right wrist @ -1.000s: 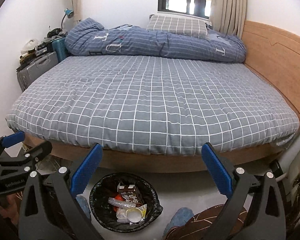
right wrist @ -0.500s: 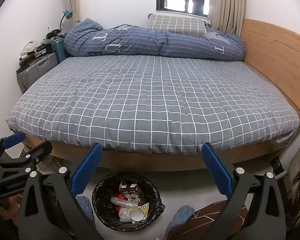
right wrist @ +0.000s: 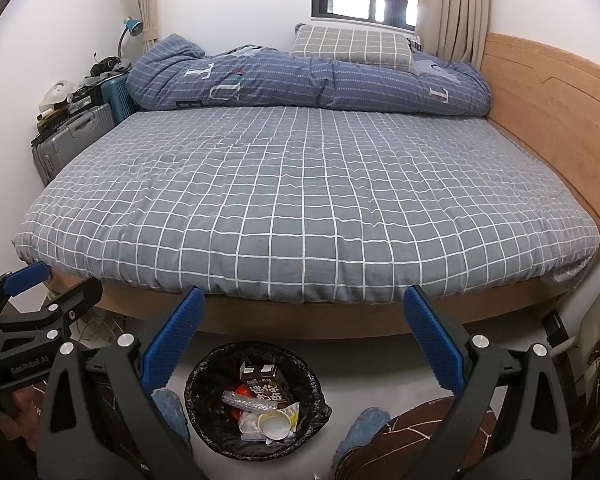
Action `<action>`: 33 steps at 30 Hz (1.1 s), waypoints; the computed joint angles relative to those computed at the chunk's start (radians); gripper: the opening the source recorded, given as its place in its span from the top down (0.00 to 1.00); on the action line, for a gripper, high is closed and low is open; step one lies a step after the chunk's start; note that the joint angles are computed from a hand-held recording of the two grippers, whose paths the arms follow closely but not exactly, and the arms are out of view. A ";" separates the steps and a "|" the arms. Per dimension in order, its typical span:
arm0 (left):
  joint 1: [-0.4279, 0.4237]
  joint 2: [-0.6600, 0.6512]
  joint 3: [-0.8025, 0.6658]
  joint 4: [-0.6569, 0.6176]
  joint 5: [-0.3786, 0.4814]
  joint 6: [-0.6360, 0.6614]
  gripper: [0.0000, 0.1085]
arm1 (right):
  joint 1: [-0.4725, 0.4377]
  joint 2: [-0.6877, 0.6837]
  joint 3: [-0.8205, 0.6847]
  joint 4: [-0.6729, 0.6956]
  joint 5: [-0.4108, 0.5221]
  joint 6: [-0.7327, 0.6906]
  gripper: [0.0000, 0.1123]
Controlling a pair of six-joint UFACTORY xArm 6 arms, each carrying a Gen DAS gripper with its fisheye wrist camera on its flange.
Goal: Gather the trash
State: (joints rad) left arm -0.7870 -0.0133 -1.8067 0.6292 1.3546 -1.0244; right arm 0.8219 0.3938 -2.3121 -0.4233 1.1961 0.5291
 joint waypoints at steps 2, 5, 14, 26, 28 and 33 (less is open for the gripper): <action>0.001 0.002 -0.003 0.002 0.001 0.003 0.11 | 0.001 0.004 -0.006 -0.003 0.004 0.001 0.15; 0.007 -0.001 0.000 -0.002 -0.001 -0.003 0.11 | 0.003 0.002 -0.003 -0.005 0.004 0.004 0.15; 0.016 -0.009 0.011 -0.010 -0.005 0.013 0.11 | 0.001 0.014 -0.021 -0.001 0.012 -0.001 0.15; 0.007 -0.001 0.013 0.011 0.009 0.018 0.10 | -0.001 0.019 -0.027 0.005 0.014 -0.002 0.15; 0.006 0.004 0.007 0.009 0.017 0.021 0.11 | 0.000 0.017 -0.018 0.002 0.011 0.002 0.15; 0.001 0.008 0.003 0.012 0.030 0.018 0.11 | 0.003 0.006 0.008 0.004 0.004 0.006 0.15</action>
State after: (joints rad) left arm -0.7856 -0.0051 -1.8037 0.6408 1.3849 -1.0062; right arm 0.8245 0.4002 -2.3037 -0.4188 1.2004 0.5348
